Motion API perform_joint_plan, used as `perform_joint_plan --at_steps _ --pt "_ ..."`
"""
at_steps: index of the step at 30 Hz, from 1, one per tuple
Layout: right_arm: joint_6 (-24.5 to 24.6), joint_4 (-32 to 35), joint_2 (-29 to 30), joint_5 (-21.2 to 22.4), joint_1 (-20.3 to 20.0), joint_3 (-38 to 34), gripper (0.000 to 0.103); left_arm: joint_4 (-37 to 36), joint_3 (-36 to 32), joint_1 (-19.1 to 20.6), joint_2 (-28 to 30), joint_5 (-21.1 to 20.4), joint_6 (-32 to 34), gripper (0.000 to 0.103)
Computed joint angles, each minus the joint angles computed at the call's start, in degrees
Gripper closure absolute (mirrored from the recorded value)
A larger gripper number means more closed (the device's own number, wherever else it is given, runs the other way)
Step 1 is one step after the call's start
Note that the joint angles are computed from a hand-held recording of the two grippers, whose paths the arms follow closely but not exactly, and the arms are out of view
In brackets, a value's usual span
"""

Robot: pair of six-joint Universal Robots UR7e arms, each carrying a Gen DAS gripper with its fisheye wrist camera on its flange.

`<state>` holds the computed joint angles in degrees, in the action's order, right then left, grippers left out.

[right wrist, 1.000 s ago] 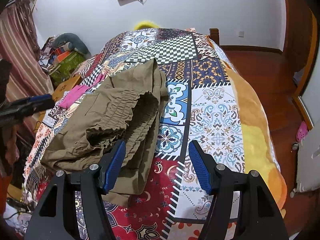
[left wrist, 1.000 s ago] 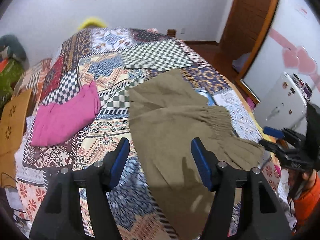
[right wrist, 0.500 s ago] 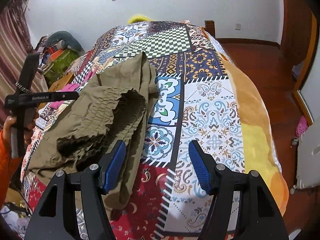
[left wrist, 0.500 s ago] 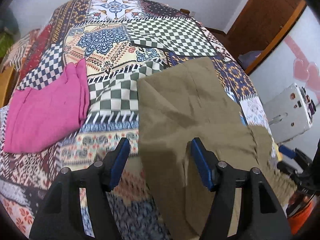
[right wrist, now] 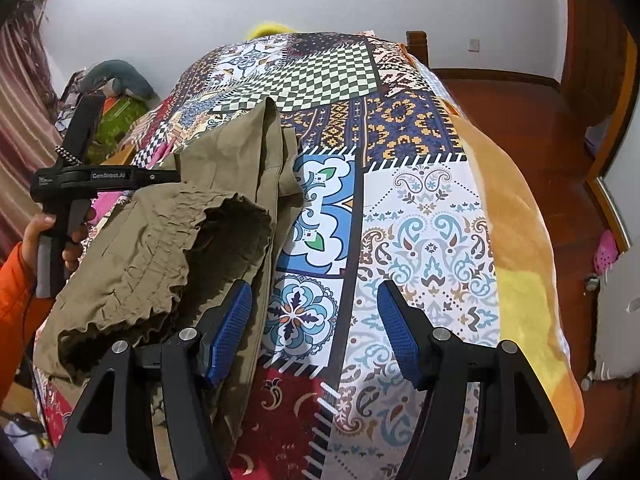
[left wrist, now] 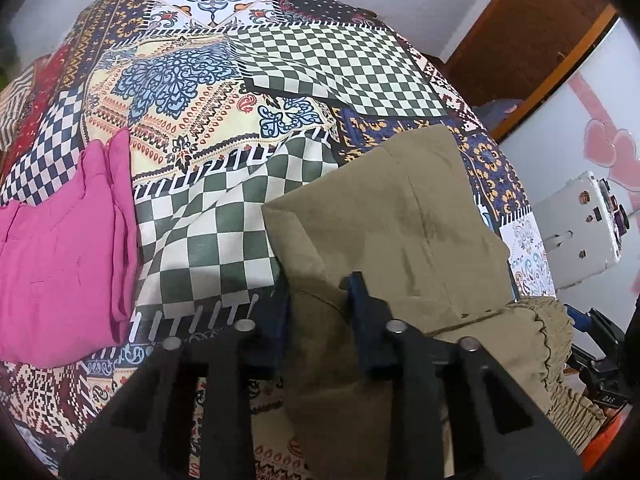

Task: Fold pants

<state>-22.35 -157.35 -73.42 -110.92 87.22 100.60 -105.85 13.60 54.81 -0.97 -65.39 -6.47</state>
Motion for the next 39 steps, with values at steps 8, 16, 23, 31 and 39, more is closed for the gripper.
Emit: perform_joint_plan --at_steps 8,16,23,31,39 --pt "-1.21 -1.53 -0.96 0.49 1.48 0.35 0.041 -11.57 19.63 -0.76 -10.79 0.92 -0.86 0.094" --pt "-3.47 -3.78 -2.61 1.15 4.9 2.06 0.041 -22.63 43.51 -2.38 -25.14 4.66 -3.63 0.095" --pt "-3.99 -2.28 -2.05 0.96 6.55 3.34 0.041 -30.02 61.01 -4.28 -35.8 5.43 -6.17 0.095" --pt "-2.48 2.27 -0.71 -1.77 5.99 5.54 0.042 -35.89 71.83 -5.31 -42.08 5.46 -8.48 0.094" --pt "0.82 4.57 -1.1 1.88 3.49 5.49 0.038 -36.86 74.35 -6.01 -43.58 6.41 -8.35 0.093"
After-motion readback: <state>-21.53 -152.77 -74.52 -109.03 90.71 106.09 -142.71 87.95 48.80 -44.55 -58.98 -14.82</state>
